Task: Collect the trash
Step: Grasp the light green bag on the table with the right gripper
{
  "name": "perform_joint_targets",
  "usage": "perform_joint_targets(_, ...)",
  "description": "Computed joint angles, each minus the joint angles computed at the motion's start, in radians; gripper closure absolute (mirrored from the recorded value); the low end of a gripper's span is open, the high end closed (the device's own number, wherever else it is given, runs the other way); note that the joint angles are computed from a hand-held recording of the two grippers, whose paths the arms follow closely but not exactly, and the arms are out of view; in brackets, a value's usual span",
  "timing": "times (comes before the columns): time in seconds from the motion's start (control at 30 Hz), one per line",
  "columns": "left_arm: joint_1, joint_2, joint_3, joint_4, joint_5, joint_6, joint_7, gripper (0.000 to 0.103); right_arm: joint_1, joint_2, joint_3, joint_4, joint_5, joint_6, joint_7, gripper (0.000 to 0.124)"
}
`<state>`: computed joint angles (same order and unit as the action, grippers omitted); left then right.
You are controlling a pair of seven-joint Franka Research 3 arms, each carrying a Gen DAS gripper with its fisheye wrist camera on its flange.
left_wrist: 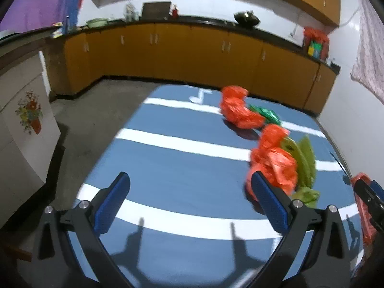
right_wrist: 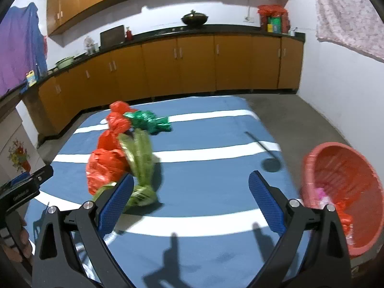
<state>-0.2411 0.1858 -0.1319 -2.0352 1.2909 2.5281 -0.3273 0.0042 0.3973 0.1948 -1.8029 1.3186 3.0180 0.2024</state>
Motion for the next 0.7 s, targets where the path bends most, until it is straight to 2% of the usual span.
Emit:
perform_joint_targets(0.17, 0.012, -0.039, 0.007, -0.057, 0.113, -0.018, -0.105, 0.004, 0.042, 0.047, 0.008, 0.027, -0.090, 0.070, 0.072, 0.029)
perform_joint_targets(0.27, 0.025, -0.047, 0.001, -0.071, 0.138, -0.013, -0.115, 0.004, 0.079, 0.072, -0.024, 0.037, -0.201, 0.083, 0.213, 0.029)
perform_joint_targets(0.37, 0.034, -0.040, -0.006, -0.066, 0.099, -0.017, -0.066, 0.004, 0.112, 0.095, -0.067, 0.052, -0.313, 0.054, 0.354, 0.033)
perform_joint_targets(0.53, 0.047, -0.041, 0.000, -0.084, 0.084, 0.011, -0.091, 0.004, 0.184, 0.130, -0.162, 0.077, -0.530, -0.011, 0.543, 0.054)
perform_joint_targets(0.7, 0.056, -0.049, 0.003, -0.101, 0.114, 0.023, -0.154, 0.004, 0.178, 0.151, -0.163, 0.099, -0.640, -0.058, 0.638, 0.061)
